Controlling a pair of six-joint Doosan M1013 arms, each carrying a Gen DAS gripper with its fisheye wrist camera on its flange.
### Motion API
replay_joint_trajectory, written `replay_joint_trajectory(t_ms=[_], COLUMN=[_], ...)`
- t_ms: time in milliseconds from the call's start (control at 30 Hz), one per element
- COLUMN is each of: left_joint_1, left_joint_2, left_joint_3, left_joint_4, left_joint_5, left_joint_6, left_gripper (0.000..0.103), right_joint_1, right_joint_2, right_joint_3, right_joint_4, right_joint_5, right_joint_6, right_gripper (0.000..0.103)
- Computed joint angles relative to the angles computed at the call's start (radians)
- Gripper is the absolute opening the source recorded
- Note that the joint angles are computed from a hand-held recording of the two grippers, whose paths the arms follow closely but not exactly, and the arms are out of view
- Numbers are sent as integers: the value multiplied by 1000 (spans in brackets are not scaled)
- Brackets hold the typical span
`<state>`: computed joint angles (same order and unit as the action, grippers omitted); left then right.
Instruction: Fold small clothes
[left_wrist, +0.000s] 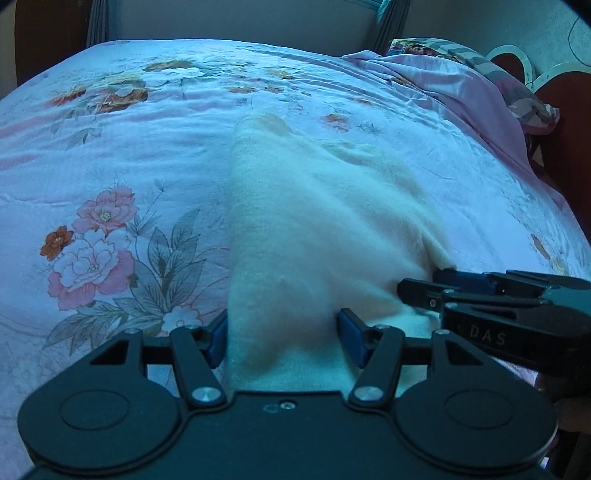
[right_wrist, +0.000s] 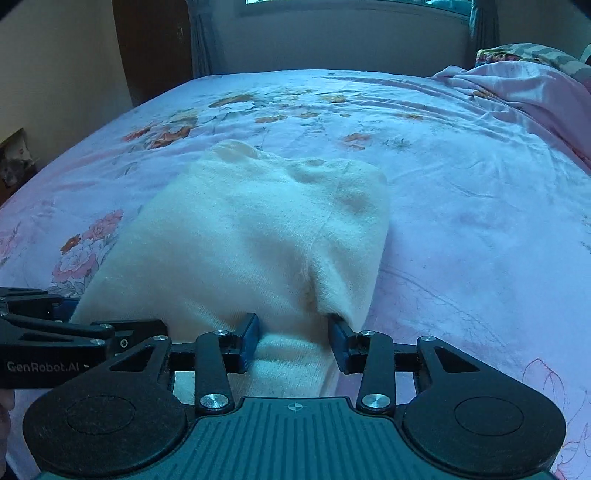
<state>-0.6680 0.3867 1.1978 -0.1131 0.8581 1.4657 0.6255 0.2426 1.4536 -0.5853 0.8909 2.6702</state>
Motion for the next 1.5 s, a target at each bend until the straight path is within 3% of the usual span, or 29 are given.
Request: replay_joint_trajectory(t_ms=[200, 300, 433, 567, 633, 800, 967, 1000, 1067, 1367, 1500], left_joint_1=[-29, -38, -43, -53, -59, -78, -90, -98, -110, -167, -185], left_joint_2=[-32, -33, -35, -55, -58, -73, -107, -115, -133, -206, -250], left_joint_3=[26, 38, 34, 44, 51, 57, 63, 65, 73, 119, 154], left_joint_4=[96, 123, 143, 162, 177, 234, 232, 248, 266, 382, 449], left_joint_5=[13, 22, 43, 37, 31, 45, 36, 37, 32, 25, -1], left_joint_6=[-40, -59, -90, -115, -130, -176, -177, -189, -199, -245, -288], left_gripper=[63, 65, 66, 72, 73, 74, 85, 92, 97, 101, 101], right_joint_1=[74, 78, 78, 111, 98, 107, 148, 158, 178, 270, 307], right_joint_2=[-40, -24, -36, -55, -38, -84, -136, -148, -169, -222, -236], right_joint_3=[26, 21, 37, 41, 28, 74, 93, 99, 109, 122, 123], right_joint_4=[-156, -59, -40, -149, -49, -64, -143, -161, -197, -331, -372], right_joint_5=[5, 70, 67, 97, 142, 93, 86, 83, 81, 112, 122], right_joint_6=[107, 51, 101, 158, 79, 187, 242, 264, 320, 442, 487], right_gripper=[41, 41, 41, 41, 41, 41, 42, 44, 67, 69, 82])
